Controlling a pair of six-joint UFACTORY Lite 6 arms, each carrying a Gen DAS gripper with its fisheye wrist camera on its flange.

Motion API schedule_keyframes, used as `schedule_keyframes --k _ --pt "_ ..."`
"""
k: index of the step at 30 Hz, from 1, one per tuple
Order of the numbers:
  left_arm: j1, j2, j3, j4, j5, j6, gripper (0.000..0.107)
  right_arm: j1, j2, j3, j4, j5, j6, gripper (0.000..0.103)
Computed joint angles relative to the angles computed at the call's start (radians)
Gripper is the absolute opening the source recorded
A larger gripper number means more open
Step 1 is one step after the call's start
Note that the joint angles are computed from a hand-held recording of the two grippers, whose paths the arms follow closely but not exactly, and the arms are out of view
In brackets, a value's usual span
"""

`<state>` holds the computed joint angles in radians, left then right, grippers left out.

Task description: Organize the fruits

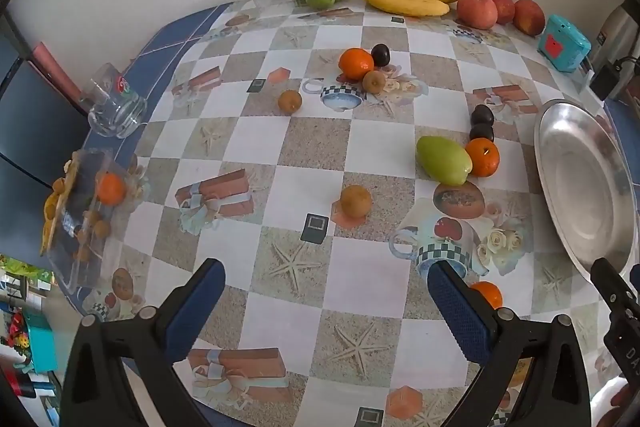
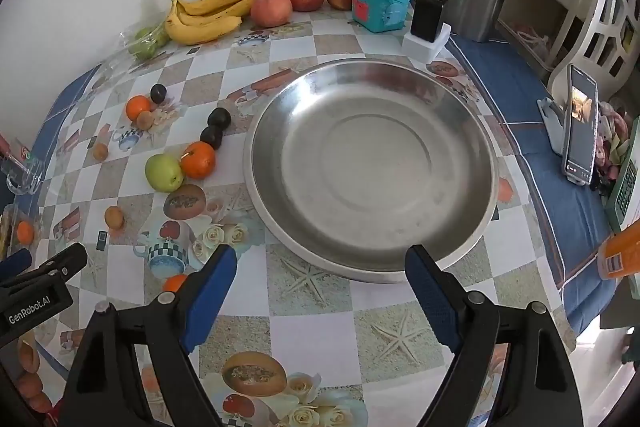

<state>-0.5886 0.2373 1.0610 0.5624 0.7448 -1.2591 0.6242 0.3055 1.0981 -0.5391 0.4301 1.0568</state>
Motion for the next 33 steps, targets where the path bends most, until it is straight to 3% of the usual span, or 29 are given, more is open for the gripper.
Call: schedule_keyframes --k 33 --pt "-0.002 0.0 -0.002 0.0 0.001 -0.007 0.102 0.002 0.0 -0.002 -0.006 0.0 0.002 0.087"
